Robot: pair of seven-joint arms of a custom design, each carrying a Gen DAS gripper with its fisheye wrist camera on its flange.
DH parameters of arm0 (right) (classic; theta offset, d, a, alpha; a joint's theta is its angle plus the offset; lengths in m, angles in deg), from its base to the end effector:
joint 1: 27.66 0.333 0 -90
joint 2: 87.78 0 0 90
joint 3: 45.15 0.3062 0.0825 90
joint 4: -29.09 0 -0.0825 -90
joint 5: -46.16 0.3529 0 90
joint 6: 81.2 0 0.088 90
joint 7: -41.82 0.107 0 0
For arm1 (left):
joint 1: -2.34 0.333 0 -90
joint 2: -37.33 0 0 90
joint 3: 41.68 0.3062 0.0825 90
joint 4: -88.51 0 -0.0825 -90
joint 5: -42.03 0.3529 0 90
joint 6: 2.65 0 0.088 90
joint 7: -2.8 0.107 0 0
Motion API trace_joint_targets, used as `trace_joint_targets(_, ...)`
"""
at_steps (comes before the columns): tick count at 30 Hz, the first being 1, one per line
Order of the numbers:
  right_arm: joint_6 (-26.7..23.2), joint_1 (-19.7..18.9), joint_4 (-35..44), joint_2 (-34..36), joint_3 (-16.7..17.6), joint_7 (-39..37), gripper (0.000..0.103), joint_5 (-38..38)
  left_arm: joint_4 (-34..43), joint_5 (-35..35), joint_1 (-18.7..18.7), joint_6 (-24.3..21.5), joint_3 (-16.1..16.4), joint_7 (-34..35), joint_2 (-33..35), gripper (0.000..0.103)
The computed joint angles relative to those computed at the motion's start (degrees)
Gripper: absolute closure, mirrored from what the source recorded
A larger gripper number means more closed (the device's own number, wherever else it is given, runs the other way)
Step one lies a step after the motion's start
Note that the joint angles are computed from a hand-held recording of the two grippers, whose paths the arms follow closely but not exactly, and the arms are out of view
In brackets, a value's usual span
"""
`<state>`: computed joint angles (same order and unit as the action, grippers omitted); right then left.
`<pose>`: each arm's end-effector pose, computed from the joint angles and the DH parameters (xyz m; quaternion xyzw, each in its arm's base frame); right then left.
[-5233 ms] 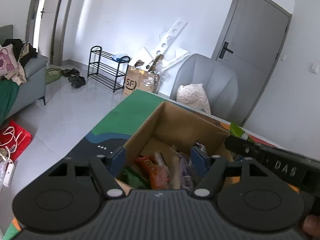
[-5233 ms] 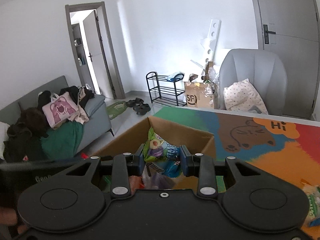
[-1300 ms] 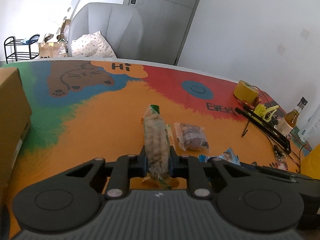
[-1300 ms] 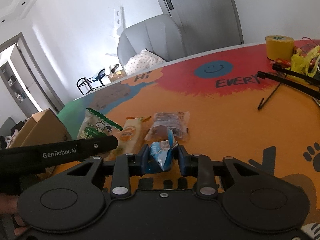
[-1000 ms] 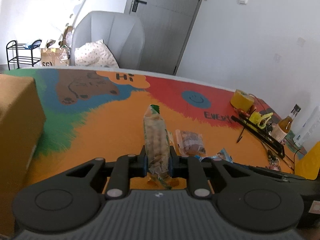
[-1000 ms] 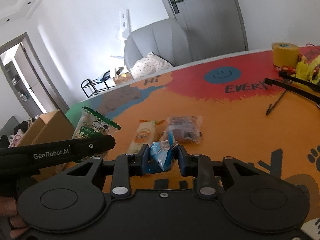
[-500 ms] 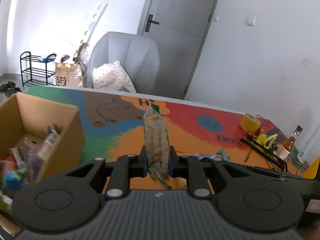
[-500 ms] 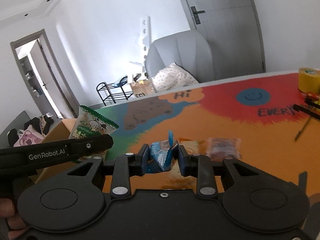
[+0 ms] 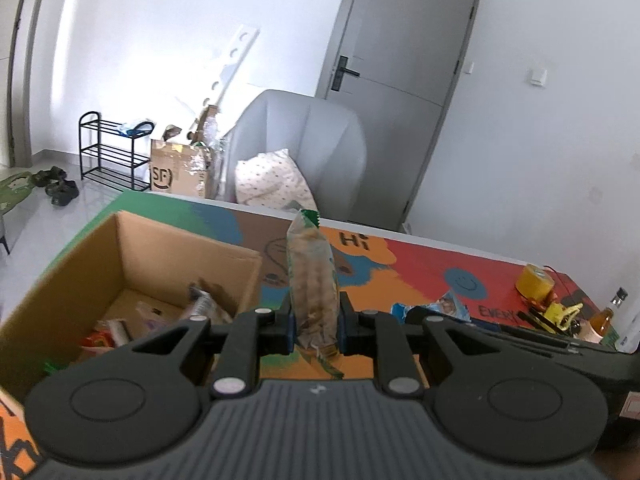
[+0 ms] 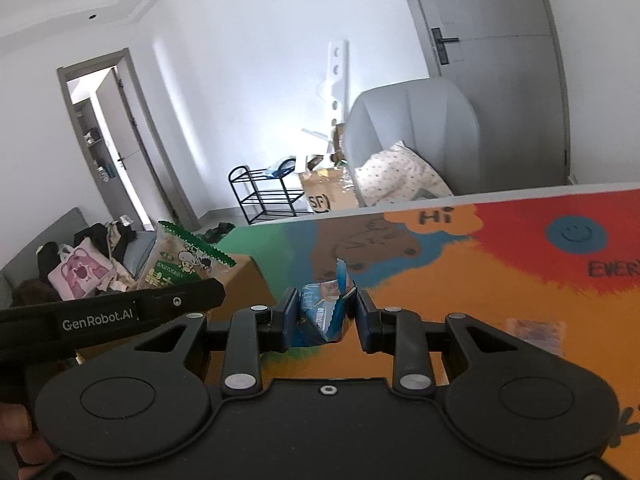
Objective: Organize snacks
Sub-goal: 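Carry the green bread pack and blue pack with both grippers over the box, then open both grippers to drop the packs into the box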
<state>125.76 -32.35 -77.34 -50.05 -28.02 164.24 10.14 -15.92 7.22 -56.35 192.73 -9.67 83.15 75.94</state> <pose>0.6225 0.1761 0.3298 -0.6604 0.5299 -0.1763 0.5020 0.5871 -0.3035 0.3536 -0.6389 0.5828 -0.4242 0.2687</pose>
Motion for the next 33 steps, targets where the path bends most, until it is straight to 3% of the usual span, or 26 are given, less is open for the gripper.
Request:
trace_joint_targets(16,-4.7,3.36,5.97,2.39,3.18,-5.72,0.074,2.09,-5.24,-8.79,5.89,4.62,-4.24,7.89,-4.6,0.085)
trace_joint_targets(24,-7.88,3.26,9.59,4.89,7.22,-10.18,0.074,4.04,-5.98,-11.02,12.91,4.59,-10.35,12.12,-6.65,0.084)
trace_joint_targets(27,-9.77,3.63,11.19,5.74,8.36,-12.65,0.074,5.57,-5.81,-12.33,14.26,5.77,-11.67,13.68,-6.52,0.078)
trace_joint_targets(31,-11.35,4.34,12.76,6.67,9.56,-16.09,0.074,7.64,-7.54,-11.74,19.35,9.69,-17.19,14.02,-8.04,0.053)
trace_joint_targets(33,-12.17,4.41,13.72,7.31,10.45,-17.8,0.074,8.59,-8.09,-13.36,20.3,11.16,-18.27,15.07,-8.4,0.051)
